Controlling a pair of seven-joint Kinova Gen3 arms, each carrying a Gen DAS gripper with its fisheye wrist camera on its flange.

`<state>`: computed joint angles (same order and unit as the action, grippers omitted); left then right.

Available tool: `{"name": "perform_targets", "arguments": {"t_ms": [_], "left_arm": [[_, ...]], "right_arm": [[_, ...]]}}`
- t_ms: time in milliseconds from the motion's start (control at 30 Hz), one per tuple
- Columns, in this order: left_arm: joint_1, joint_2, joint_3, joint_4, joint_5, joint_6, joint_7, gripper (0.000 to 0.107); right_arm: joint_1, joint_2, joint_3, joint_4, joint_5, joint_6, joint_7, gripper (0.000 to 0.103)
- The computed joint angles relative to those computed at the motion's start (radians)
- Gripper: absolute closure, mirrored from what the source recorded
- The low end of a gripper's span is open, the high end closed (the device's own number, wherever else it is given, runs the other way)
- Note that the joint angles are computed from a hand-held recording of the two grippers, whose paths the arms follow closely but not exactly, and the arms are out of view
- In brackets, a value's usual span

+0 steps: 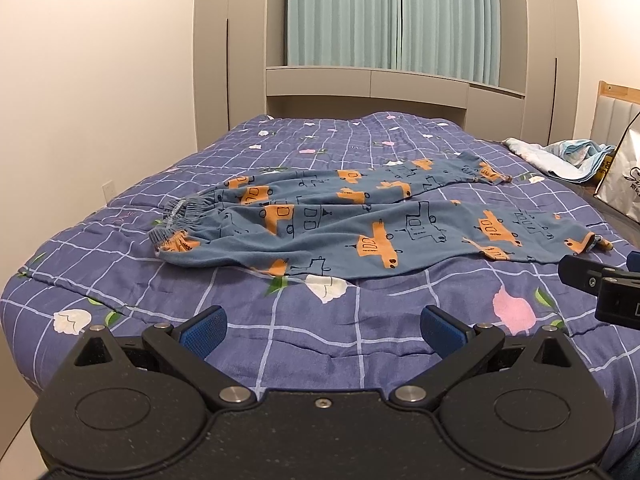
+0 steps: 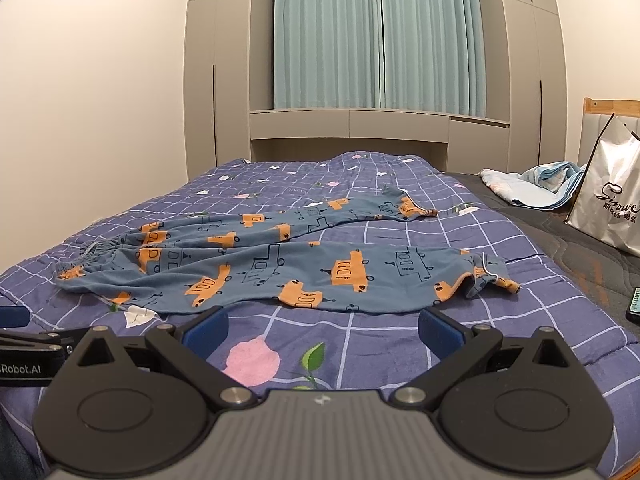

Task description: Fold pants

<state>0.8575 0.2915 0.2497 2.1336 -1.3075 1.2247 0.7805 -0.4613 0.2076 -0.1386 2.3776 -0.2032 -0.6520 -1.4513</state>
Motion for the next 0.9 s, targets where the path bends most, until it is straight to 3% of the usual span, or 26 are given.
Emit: {"name": "perform_targets", "arguments": {"t_ms": [700,800,900], "left_arm": [[-0.020,-0.005,-0.009,-0.010,0.019,-0.029,-0.005,0.005],[-0.040,-0.020,-0.015,-0.013,0.019,-0.052,-0.024,0.005],[-0.070,-0.045,-0.023,-0.010,-0.002,-0.085,-0.045,0.005]], "right_arm": [[-0.011,0.002,0.002,-0.003,-0.019,0.005,0.018,0.000],[-0.019,0.004,0.004,-0.003,-0.040,-0.009,0.030,0.000],[0.006,0.008,-0.001,-0.014,0.006,-0.021,-0.009,0.000]]}}
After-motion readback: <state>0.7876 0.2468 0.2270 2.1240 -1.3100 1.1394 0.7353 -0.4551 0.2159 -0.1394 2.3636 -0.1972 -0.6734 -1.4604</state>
